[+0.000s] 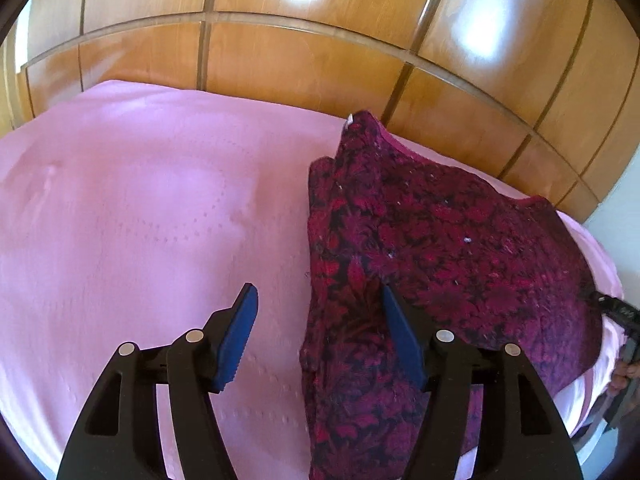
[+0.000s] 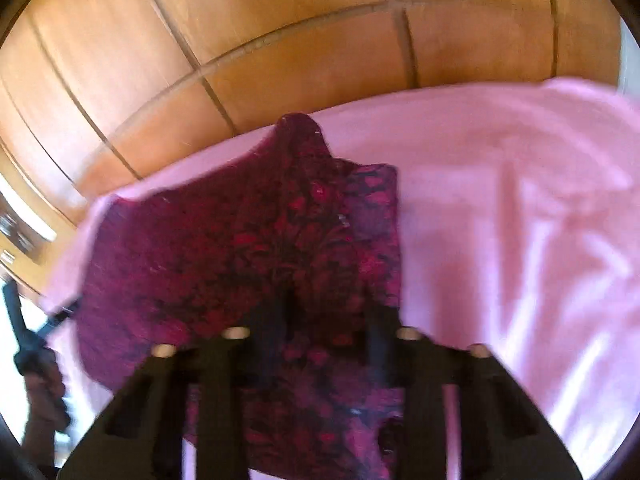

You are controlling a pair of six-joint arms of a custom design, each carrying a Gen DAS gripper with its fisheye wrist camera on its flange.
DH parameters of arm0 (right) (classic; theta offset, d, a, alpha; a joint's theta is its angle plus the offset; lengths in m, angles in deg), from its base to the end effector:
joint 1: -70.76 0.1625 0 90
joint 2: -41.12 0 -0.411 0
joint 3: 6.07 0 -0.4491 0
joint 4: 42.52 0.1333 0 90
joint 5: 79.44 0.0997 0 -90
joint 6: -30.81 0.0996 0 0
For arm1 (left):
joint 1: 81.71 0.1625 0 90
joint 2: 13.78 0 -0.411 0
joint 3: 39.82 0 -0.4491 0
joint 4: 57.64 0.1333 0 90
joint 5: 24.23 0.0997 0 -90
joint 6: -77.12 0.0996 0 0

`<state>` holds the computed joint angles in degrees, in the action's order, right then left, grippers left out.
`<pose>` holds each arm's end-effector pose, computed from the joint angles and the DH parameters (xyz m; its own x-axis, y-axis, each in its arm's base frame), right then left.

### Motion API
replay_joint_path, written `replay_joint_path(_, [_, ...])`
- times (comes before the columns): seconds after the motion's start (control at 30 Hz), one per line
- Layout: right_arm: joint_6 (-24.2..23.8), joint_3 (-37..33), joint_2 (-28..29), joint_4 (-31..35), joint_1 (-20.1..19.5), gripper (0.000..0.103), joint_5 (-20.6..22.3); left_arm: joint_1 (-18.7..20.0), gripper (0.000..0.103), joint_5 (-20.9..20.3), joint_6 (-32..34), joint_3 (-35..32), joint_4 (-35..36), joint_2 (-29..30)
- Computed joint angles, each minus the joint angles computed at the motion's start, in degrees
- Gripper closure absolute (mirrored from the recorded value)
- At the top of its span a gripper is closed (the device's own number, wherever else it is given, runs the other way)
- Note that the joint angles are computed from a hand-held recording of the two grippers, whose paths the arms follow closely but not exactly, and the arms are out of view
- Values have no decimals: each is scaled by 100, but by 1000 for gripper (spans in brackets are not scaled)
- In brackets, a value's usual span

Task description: Fold small clothes

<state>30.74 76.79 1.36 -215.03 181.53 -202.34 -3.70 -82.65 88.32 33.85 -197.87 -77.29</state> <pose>0.3485 -0.6956 0.1172 -0.9070 0.0238 0.4204 -0.2751 0.7224 -0.6344 0.0243 -0.7783 0.4504 -0.8553 -0.0045 -0.5182 0.3314 0.7640 -0.5536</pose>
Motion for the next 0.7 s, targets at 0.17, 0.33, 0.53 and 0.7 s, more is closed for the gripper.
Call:
replay_joint_path(0.17, [-51,-459,306,-162,96,103,-806,-92,41,628,100,-558,71,529])
replay_joint_path(0.33, [785,135,2,-62,-160,99,-587,-188,41,839,312,-263,-379,388])
replay_joint_path(0.53, [350,1080,-471,-1299,136,58,-639,-58,41,223,145,437,-373,-336])
replay_joint_path(0.7, [-367,997,-207,-1376,495,38,-191,166,41,-897,-269,1024,4,-996])
